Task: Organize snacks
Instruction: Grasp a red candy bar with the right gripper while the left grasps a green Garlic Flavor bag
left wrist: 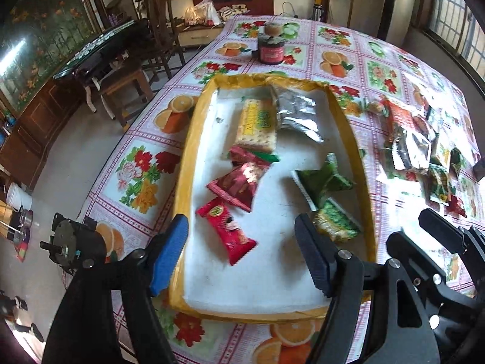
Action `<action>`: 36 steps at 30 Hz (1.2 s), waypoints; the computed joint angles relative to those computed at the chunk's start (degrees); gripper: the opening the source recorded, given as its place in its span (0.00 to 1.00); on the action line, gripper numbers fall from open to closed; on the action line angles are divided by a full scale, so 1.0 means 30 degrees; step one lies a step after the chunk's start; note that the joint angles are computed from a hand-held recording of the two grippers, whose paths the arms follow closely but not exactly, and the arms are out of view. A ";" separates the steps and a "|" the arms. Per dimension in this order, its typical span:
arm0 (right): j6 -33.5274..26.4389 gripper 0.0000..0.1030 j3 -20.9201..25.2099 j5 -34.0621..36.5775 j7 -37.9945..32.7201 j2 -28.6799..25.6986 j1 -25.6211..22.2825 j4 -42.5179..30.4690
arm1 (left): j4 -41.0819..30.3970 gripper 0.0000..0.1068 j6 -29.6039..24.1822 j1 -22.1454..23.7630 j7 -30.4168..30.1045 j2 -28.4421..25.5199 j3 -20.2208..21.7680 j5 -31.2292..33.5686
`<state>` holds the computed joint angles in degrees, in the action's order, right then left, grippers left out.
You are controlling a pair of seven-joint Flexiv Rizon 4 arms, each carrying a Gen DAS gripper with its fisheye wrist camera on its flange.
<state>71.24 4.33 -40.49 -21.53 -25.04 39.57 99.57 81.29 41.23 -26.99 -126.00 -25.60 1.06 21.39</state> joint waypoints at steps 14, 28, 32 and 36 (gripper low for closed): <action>-0.1584 0.58 -0.0575 -0.5021 0.2487 0.4506 -0.3747 0.6214 | -0.4570 0.69 -0.1160 -0.1408 0.2112 -0.2805 -0.0682 -0.1424; -0.3888 0.57 0.1262 0.1478 -0.7469 0.1988 -0.5342 0.3637 | -0.9808 0.69 -0.3437 -0.1996 0.4064 -0.6169 -0.0718 -0.3956; -0.3059 0.36 0.1378 0.3348 -0.7858 0.2229 -0.5510 0.3956 | -1.1641 0.69 -0.4318 -0.2164 0.4540 -0.7320 -0.0749 -0.4558; -0.2849 0.21 0.0938 0.3412 -0.6844 0.2477 -0.5154 0.4270 | -1.3970 0.69 -0.5560 -0.2434 0.5019 -0.8794 -0.0692 -0.5081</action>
<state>62.70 7.14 -30.26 -42.06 -17.61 24.11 112.38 39.38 24.56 -34.29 -110.95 -51.98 -1.02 6.15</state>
